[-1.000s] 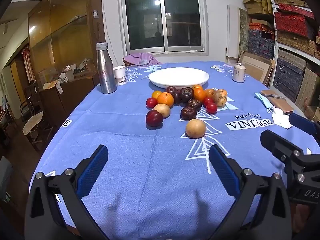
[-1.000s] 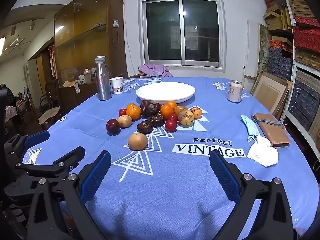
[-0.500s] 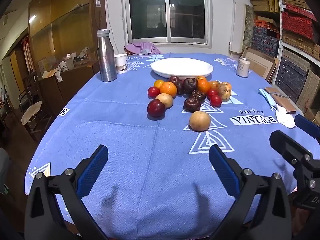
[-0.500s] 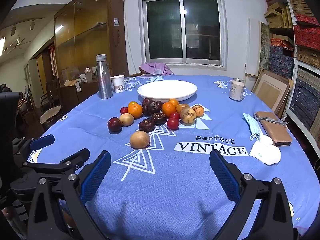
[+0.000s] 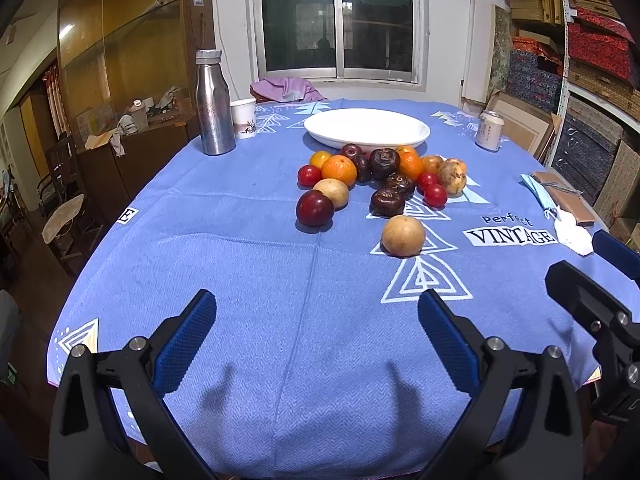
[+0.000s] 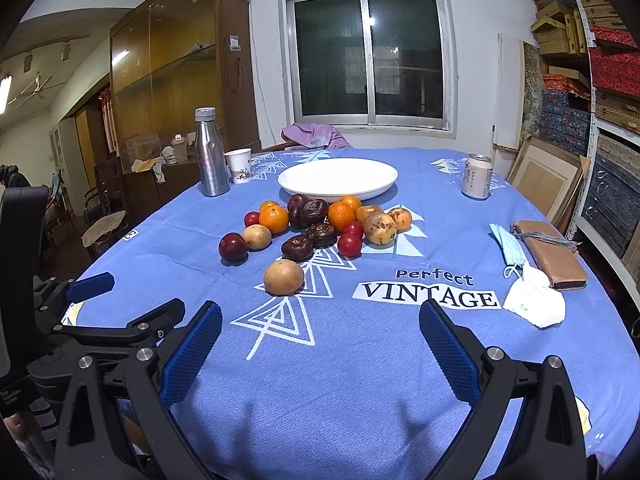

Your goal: Organize fruits

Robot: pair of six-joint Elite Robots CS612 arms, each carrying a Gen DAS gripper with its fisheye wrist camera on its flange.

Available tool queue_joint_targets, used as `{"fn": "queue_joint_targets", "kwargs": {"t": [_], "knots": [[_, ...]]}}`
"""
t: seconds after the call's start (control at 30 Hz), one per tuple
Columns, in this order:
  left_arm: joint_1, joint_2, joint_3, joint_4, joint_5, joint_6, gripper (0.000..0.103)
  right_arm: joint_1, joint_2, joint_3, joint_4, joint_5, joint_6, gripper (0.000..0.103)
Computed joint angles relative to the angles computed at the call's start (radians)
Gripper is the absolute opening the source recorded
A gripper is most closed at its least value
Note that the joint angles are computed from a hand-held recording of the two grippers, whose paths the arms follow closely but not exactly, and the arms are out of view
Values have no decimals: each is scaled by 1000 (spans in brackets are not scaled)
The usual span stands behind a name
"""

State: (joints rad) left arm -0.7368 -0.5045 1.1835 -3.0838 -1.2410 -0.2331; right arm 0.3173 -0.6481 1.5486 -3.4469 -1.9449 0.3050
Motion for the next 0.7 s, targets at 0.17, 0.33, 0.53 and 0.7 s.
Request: {"fn": "queue_joint_targets", "kwargs": {"t": [0.17,0.33,0.53,0.7], "knots": [[0,1,0,1,-1,-1,99,-2,0,1,-1,7,-1,100],[0,1,2,3,0,-3,99,-2,0,2,-3,10,0,100],[1,2,-1,14,-2,-10,99,-3,0,0,2,15,2,100],[1,3,-1,16,-5,-10,99,-4,1,0,0,18,4,100]]}}
